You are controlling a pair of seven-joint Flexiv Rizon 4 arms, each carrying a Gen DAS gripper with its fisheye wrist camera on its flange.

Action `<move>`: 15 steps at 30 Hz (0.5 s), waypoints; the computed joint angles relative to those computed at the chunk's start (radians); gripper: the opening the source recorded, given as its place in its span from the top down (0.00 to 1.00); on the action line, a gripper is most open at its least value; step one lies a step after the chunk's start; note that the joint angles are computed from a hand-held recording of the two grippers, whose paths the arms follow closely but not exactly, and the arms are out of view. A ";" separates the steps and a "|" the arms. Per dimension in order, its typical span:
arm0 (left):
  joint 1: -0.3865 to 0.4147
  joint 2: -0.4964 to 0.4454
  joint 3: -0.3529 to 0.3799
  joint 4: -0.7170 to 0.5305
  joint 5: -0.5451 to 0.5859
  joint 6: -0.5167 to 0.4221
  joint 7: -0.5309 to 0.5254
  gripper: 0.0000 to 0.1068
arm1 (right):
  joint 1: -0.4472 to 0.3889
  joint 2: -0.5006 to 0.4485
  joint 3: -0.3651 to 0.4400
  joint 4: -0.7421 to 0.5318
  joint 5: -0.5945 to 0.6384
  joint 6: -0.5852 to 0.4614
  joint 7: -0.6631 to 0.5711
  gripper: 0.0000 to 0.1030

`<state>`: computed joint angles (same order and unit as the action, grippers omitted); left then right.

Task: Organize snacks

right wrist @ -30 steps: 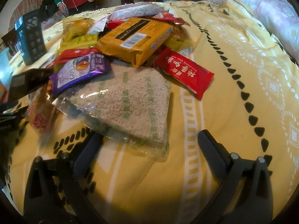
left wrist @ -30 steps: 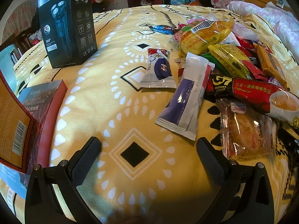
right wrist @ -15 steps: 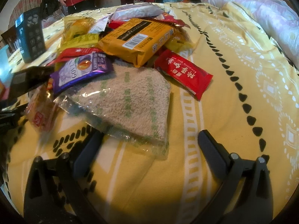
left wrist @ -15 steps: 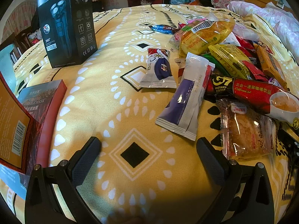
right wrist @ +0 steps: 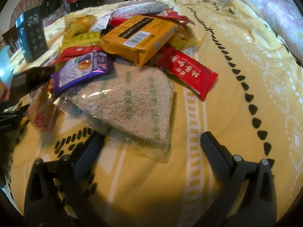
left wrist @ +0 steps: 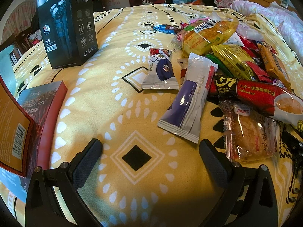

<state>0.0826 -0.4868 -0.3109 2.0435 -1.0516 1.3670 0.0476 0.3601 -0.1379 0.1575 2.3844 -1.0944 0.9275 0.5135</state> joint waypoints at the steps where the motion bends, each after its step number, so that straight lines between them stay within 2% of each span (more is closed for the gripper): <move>1: 0.000 -0.001 -0.001 0.000 -0.002 0.001 0.001 0.04 | -0.002 0.000 -0.002 0.002 -0.005 0.007 0.005 0.00; 10: -0.006 0.011 0.039 0.002 0.057 -0.048 -0.038 0.04 | 0.014 0.052 0.033 0.005 0.068 -0.014 -0.082 0.01; 13: -0.032 0.023 0.087 0.007 0.141 -0.054 -0.121 0.04 | 0.031 0.084 0.053 -0.008 0.088 -0.039 -0.101 0.01; 15: -0.033 0.042 0.101 0.021 0.182 -0.057 -0.165 0.04 | 0.050 0.110 0.073 -0.024 0.087 -0.102 -0.094 0.00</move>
<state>0.0494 -0.4443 -0.2096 2.0641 -0.8699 1.3101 -0.1170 0.4103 -0.0274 0.2303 2.3603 -1.0071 0.8252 0.4193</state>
